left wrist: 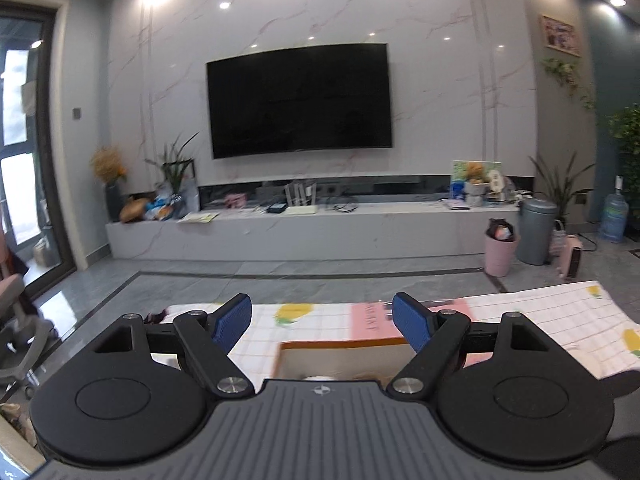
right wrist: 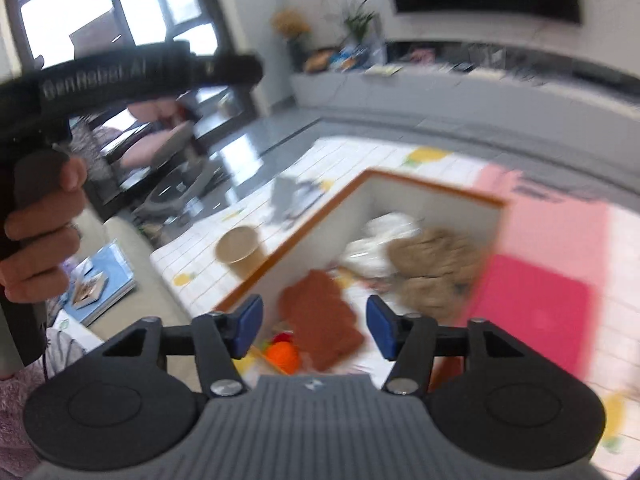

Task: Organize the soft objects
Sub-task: 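Move both tools away from the shoebox back to the mitt and cloth on the bed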

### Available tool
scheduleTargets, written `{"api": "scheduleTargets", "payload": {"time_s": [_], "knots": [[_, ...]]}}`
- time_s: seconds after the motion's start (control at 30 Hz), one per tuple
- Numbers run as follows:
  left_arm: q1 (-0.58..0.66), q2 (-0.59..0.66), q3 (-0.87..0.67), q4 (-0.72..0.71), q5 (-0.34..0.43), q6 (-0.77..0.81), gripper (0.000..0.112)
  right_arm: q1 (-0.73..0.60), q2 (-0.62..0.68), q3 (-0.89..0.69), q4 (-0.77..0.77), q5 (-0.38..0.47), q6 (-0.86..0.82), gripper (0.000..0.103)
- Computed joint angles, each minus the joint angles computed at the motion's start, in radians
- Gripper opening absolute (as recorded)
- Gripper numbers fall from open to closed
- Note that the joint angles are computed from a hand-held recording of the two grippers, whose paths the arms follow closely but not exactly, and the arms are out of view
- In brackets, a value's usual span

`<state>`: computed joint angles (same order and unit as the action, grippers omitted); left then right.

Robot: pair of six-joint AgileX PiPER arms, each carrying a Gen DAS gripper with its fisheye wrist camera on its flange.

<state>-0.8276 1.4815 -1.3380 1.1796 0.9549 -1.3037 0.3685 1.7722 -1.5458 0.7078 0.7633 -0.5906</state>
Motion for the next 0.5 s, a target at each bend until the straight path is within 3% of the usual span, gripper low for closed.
{"api": "scheduleTargets", "payload": {"time_s": [0.17, 0.27, 0.43, 0.5], "knots": [[-0.107, 0.124, -0.096, 0.026, 0.013, -0.046, 0.094, -0.201, -0.207, 0.228, 0.037, -0.029, -0.099, 0.067], [-0.148, 0.209, -0.134, 0.036, -0.024, -0.077, 0.094, -0.332, -0.296, 0.393, 0.058, -0.111, -0.225, 0.067], [-0.189, 0.383, -0.216, 0.002, -0.114, -0.088, 0.094, -0.582, -0.283, 0.588, 0.222, -0.219, -0.511, 0.067], [-0.202, 0.455, -0.245, -0.005, -0.154, -0.103, 0.094, -0.651, -0.208, 0.577, 0.201, -0.231, -0.506, 0.067]]}}
